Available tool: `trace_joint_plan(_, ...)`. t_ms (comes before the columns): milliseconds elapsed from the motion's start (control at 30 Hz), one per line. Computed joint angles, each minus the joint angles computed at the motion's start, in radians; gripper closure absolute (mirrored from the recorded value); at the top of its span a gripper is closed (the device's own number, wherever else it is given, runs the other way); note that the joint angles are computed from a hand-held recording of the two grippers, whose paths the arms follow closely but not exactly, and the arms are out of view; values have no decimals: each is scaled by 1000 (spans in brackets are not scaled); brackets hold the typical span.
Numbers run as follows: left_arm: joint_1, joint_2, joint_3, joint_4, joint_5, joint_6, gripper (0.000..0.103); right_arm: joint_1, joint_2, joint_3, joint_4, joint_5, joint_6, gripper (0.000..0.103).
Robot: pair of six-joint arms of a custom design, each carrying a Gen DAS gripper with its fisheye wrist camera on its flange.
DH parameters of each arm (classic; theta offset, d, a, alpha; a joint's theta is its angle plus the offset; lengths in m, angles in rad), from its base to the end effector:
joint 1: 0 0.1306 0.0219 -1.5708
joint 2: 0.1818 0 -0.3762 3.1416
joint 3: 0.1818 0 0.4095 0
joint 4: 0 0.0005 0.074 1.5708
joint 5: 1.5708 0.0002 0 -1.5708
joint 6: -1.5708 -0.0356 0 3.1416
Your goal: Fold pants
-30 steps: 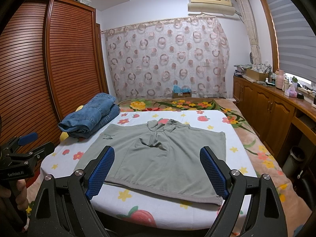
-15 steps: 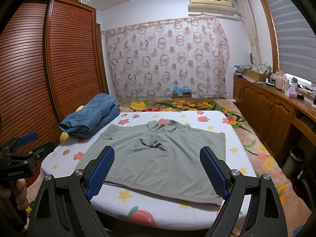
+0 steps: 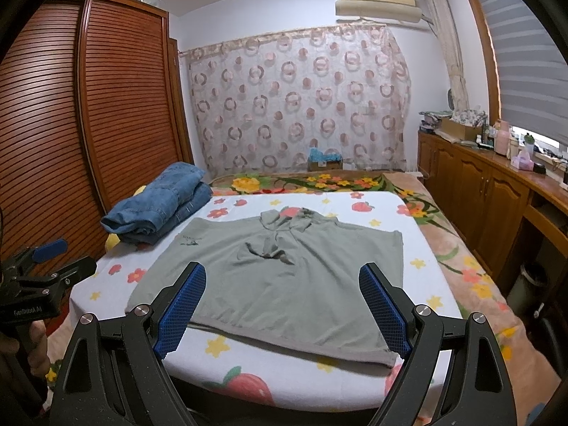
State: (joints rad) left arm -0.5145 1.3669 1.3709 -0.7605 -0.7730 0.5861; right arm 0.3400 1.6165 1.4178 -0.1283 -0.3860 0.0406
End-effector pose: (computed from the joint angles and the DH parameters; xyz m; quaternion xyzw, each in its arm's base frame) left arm 0.4432 -0.2225 0.4399 -0.1796 0.8446 0.1032 0.4936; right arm 0.5703 0.2154 0.3817 -0.2606 0.7622 0.2394 0.5421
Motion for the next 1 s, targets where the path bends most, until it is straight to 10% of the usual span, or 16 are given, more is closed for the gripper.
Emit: trace_joint_plan(1000,119,35,-112,36,197,41,0,20,60,138,-269,107,74,14)
